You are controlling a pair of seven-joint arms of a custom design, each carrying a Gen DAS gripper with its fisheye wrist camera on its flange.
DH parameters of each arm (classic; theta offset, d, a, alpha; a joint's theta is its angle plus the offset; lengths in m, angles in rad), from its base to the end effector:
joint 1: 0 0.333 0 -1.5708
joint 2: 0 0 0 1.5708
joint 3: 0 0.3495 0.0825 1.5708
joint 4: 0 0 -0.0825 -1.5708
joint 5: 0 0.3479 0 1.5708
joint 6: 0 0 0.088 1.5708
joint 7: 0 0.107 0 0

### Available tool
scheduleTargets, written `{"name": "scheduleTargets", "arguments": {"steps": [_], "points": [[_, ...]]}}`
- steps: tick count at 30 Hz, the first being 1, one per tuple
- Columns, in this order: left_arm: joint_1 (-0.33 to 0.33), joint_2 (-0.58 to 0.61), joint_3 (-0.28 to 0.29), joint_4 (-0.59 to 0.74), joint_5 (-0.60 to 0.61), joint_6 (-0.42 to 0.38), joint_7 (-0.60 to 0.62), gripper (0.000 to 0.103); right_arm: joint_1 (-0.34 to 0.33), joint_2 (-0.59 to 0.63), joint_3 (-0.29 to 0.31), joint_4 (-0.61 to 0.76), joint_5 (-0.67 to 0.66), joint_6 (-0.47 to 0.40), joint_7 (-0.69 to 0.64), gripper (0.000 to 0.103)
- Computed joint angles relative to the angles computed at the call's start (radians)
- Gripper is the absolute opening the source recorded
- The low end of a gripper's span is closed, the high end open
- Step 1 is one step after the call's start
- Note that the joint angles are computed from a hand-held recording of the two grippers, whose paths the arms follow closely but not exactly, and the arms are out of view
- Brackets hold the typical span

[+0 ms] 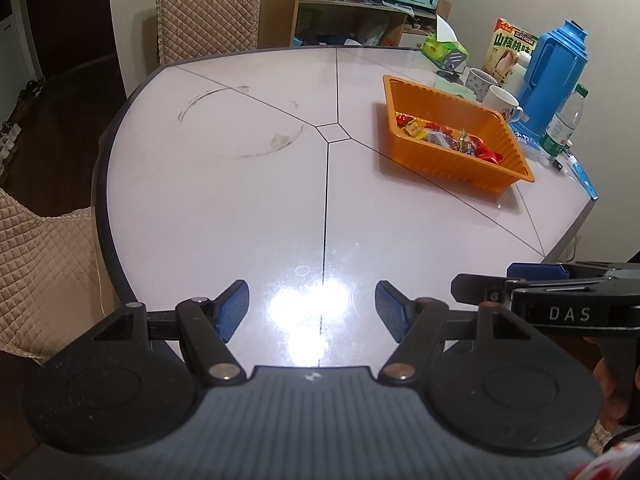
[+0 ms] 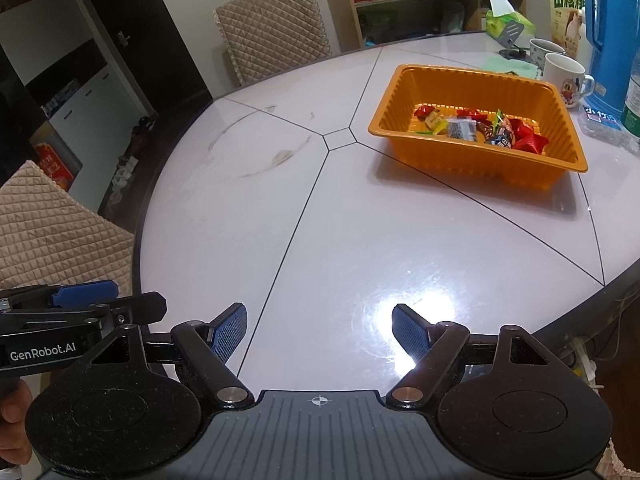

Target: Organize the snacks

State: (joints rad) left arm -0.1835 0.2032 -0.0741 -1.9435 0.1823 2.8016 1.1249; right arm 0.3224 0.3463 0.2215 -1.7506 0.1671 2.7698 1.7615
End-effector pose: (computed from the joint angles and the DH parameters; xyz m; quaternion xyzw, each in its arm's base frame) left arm 0.6007 -0.1634 0.5069 -0.6832 0.6540 -0.2705 0.1799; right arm 0.5899 0.3233 0.5053 -0.7213 0.6022 -0.0543 0.3377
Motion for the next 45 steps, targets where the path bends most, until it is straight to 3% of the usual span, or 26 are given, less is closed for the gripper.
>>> {"name": "scheduleTargets", "arguments": {"steps": [45], "points": [[-0.007,0.025,0.007,0.035,-0.004,-0.013,0.000,0.067,0.000,0.037,-0.001,0.063,-0.005,-0.034,-0.016,0.079]]}}
